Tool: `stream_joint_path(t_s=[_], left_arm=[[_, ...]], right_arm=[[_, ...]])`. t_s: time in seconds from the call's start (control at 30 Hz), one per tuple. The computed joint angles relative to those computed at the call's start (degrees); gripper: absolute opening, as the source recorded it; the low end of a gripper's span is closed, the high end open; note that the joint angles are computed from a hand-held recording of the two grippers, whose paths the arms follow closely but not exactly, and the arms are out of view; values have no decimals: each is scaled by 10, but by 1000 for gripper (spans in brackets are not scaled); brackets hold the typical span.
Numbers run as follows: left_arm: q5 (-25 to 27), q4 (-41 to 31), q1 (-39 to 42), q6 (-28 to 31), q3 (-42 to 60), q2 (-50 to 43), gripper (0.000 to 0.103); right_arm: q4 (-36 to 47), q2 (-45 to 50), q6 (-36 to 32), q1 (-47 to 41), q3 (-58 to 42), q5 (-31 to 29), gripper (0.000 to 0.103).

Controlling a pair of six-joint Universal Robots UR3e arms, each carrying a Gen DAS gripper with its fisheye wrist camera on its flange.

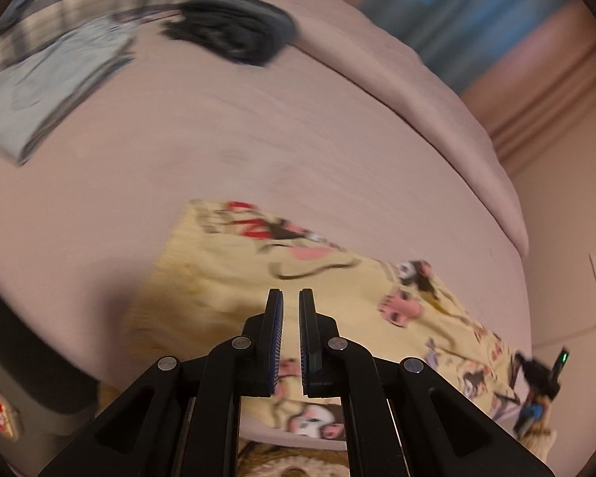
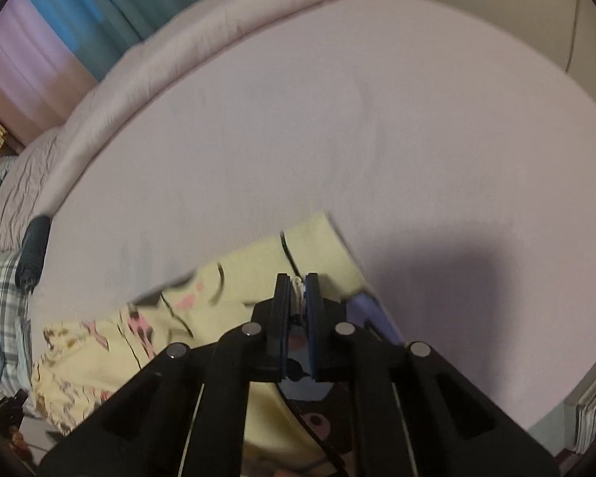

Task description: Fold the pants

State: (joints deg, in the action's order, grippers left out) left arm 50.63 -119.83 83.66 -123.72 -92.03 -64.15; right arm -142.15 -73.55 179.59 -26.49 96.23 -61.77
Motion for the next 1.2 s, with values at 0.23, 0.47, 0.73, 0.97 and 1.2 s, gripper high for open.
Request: stream_joint_path(t_s=[0.23, 0.47, 0.73, 0.97, 1.2], left_arm=[[1, 66, -106, -59, -15, 5, 15], [50, 112, -166, -112, -48, 11, 41], [74, 111, -231, -132, -71, 24, 42], [88, 139, -298, -168, -86, 10, 42], [101, 119, -279, -154, -94, 26, 42]], right_arm=[[19, 74, 22, 20, -130, -8, 8], [34, 79, 18, 9, -102, -53, 44], [101, -217, -49, -154, 170, 24, 49], [107, -298, -84, -206, 311, 121, 30], [-39, -211, 33, -145, 312, 94, 25]])
